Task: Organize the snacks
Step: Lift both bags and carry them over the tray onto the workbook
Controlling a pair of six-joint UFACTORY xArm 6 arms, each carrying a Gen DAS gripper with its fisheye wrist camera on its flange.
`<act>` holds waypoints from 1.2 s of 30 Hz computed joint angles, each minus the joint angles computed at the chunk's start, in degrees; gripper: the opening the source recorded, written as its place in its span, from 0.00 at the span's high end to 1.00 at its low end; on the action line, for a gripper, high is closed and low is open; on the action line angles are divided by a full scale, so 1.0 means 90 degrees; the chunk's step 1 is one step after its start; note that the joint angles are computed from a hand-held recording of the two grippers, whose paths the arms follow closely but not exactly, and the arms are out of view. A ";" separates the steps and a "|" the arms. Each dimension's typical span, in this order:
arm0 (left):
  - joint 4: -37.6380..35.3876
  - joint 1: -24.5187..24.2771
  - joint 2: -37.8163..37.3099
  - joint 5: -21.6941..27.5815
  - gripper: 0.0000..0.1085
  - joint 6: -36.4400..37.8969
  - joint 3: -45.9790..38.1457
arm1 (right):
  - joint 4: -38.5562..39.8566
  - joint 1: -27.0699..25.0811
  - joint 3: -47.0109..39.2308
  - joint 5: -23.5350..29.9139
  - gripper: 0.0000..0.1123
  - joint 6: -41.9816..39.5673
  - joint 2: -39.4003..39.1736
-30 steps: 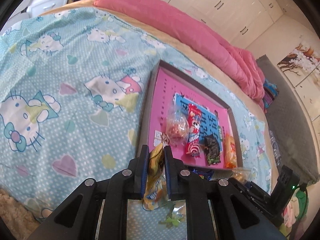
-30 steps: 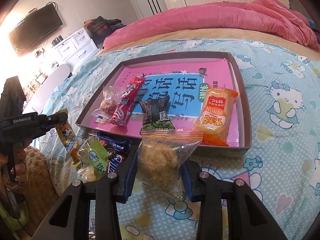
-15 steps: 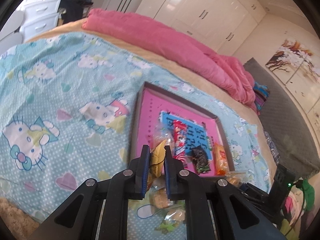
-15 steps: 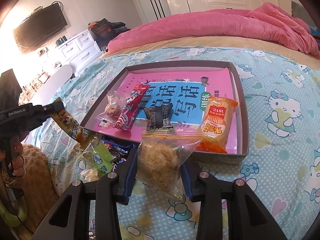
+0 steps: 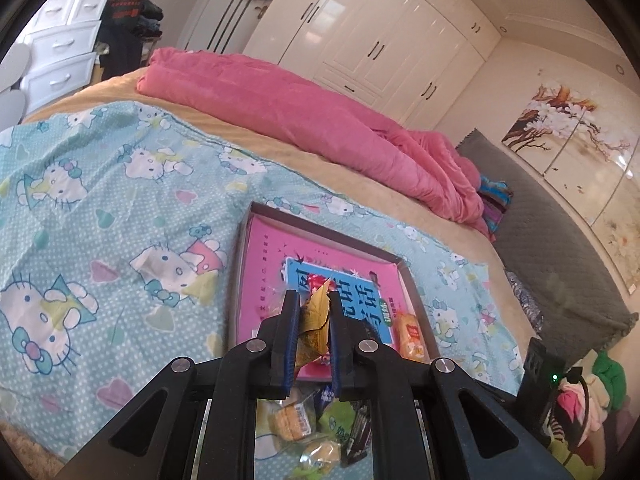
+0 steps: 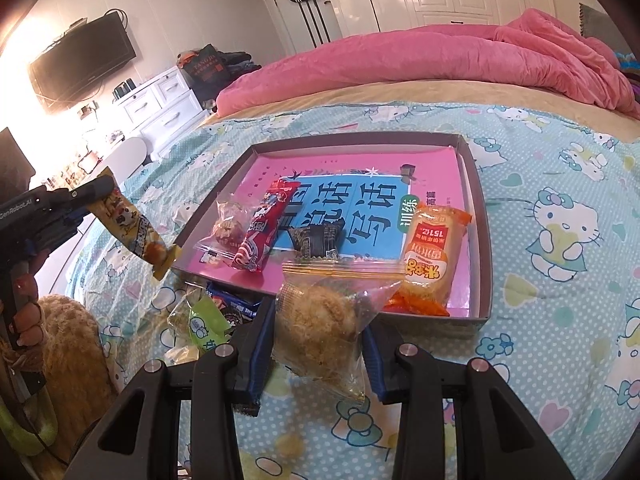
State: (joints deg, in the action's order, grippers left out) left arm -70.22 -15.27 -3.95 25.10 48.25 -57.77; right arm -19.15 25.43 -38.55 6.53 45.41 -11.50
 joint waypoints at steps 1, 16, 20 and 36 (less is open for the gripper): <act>-0.0030 -0.0023 0.0021 -0.0037 0.88 0.0031 -0.0029 | -0.0092 -0.0013 0.0002 -0.0009 0.64 0.0078 -0.0011; 0.0047 -0.0327 0.0594 -0.0116 0.88 0.0186 -0.0499 | -0.0431 -0.0136 0.0008 -0.0106 0.64 0.0444 -0.0046; 0.0174 -0.0387 0.0696 -0.0080 0.88 0.0199 -0.0530 | -0.0483 -0.0170 0.0030 -0.0143 0.64 0.0523 -0.0062; 0.0676 -0.0313 0.1012 0.0077 0.88 -0.0303 -0.0676 | -0.0563 -0.0378 0.0003 -0.0318 0.64 0.0698 0.0032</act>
State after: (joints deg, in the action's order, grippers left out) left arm -64.14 -18.09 5.15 25.80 45.52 -63.85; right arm -24.22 22.03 -38.53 3.67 51.70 -11.21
